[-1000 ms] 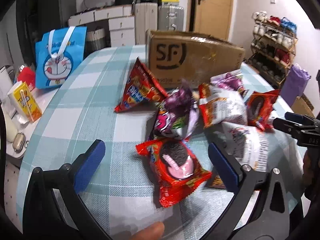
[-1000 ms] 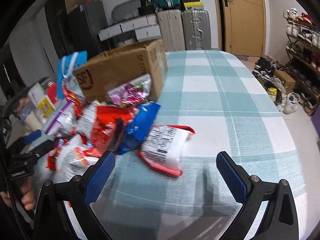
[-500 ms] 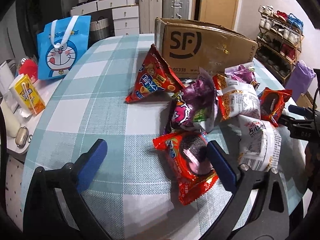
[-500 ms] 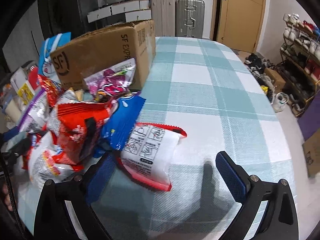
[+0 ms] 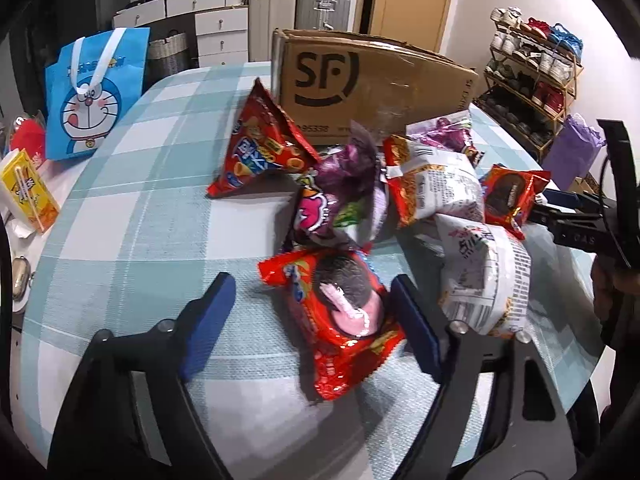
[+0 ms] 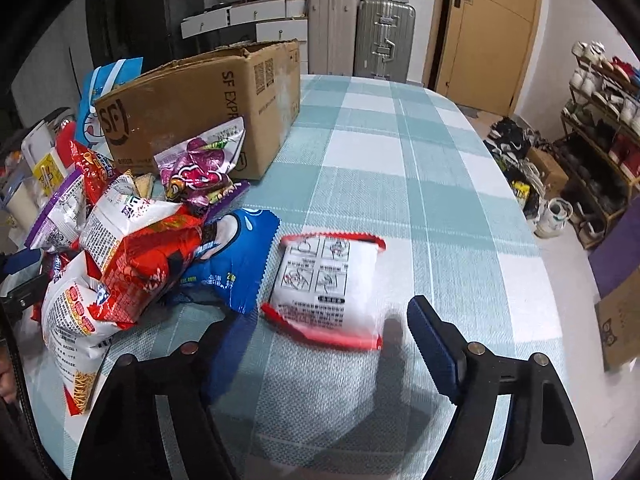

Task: Organize snacks
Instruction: 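Grasp the red cookie pack with the left tool while the right tool grasps the white red-trimmed packet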

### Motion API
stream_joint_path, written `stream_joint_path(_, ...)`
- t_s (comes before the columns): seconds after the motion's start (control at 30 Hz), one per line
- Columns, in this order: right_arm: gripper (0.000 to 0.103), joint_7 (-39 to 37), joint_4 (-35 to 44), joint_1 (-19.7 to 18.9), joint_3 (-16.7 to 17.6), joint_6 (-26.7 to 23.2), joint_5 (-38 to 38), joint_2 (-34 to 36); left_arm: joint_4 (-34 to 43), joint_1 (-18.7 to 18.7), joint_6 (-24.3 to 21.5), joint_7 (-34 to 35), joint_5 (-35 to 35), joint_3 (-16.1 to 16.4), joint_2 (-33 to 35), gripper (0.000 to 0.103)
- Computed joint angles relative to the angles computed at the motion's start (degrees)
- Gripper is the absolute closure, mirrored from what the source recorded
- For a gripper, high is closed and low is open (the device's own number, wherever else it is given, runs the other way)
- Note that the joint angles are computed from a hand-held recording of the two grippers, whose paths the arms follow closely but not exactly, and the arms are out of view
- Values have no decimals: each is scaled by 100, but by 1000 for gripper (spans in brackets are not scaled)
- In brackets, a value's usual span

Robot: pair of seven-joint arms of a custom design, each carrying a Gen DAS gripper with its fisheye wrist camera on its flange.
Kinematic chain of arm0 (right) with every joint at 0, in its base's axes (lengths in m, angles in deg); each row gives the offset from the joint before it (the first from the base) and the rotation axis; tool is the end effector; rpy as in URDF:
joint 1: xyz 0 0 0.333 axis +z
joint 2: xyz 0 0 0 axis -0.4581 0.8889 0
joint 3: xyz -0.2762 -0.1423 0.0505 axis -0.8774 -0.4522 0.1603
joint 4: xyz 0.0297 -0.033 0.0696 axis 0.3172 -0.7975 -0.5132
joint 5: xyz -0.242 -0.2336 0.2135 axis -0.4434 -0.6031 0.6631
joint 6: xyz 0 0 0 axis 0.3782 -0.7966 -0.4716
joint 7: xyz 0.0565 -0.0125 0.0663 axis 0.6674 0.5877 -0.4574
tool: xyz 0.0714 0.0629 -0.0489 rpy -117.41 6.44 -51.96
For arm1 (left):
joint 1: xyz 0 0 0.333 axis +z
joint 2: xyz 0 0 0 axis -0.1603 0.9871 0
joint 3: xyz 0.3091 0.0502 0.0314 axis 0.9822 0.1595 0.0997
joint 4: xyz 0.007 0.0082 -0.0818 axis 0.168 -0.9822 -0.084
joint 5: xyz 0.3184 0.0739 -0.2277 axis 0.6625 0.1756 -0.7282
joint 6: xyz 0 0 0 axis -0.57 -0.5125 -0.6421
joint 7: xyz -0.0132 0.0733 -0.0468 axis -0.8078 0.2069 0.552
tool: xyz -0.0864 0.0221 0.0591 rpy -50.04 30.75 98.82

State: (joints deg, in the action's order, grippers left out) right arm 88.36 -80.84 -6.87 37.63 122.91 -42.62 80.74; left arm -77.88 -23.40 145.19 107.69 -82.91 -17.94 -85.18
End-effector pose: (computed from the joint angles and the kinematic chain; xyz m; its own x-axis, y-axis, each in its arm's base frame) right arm 0.5173 0.2599 0.4495 -0.2098 -0.9757 0.0629 -0.8131 0.1384 -0.5654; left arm 0.5124 -0.2371 0.4378 -0.4392 -0.8941 0.0873 -0.6964 0.2775 -0.6618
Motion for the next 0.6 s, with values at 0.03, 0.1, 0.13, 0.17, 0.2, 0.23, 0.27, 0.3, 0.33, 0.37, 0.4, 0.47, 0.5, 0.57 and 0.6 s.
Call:
stream_joint_path(0.03,23,-17,16,-6,-7,-5,-5,14,7,-26,-24,174,-223,-5,-2,34)
stream_joint_path(0.1,27,-52,5,-11,-15,17,26,11,12,-72,-85,559,-695,-6,-24,40)
stream_joint_path(0.13,32,-90,-12,-22,-26,46,68,-1,7,-85,-112,688,-839,-4,-43,42)
stream_joint_path(0.17,36,-109,-29,-32,-33,80,94,-9,-5,-91,-128,745,-886,-3,-63,44)
stream_joint_path(0.2,39,-113,-60,-42,-38,125,117,-25,-2,-104,-158,875,-1010,5,-76,47)
stream_joint_path(0.23,43,-110,-93,-50,-40,162,133,-46,-3,-122,-209,1069,-1208,17,-102,51)
stream_joint_path(0.27,44,-92,-131,-57,-38,190,117,-73,-8,-130,-240,1174,-1324,27,-124,54)
stream_joint_path(0.3,45,-50,-176,-62,-32,213,56,-110,-6,-141,-280,1303,-1464,40,-144,59)
stream_joint_path(0.33,47,-10,-233,-69,-26,242,5,-158,-11,-143,-310,1374,-1533,49,-164,60)
stream_joint_path(0.37,47,22,-280,-78,-20,269,-8,-193,-18,-143,-300,1407,-1552,52,-173,60)
stream_joint_path(0.4,48,67,-350,-91,-17,316,-16,-248,-37,-149,-278,1454,-1589,51,-186,61)
stream_joint_path(0.47,50,192,-473,-118,1,387,-63,-348,-59,-157,-260,1519,-1667,61,-207,61)
stream_joint_path(0.5,52,238,-536,-129,15,419,-97,-403,-59,-158,-270,1549,-1692,68,-211,61)
stream_joint_path(0.57,56,384,-637,-152,59,429,-238,-507,-82,-158,-254,1542,-1697,67,-229,61)
stream_joint_path(0.6,56,421,-685,-163,73,454,-270,-552,-103,-165,-244,1585,-1755,76,-252,61)
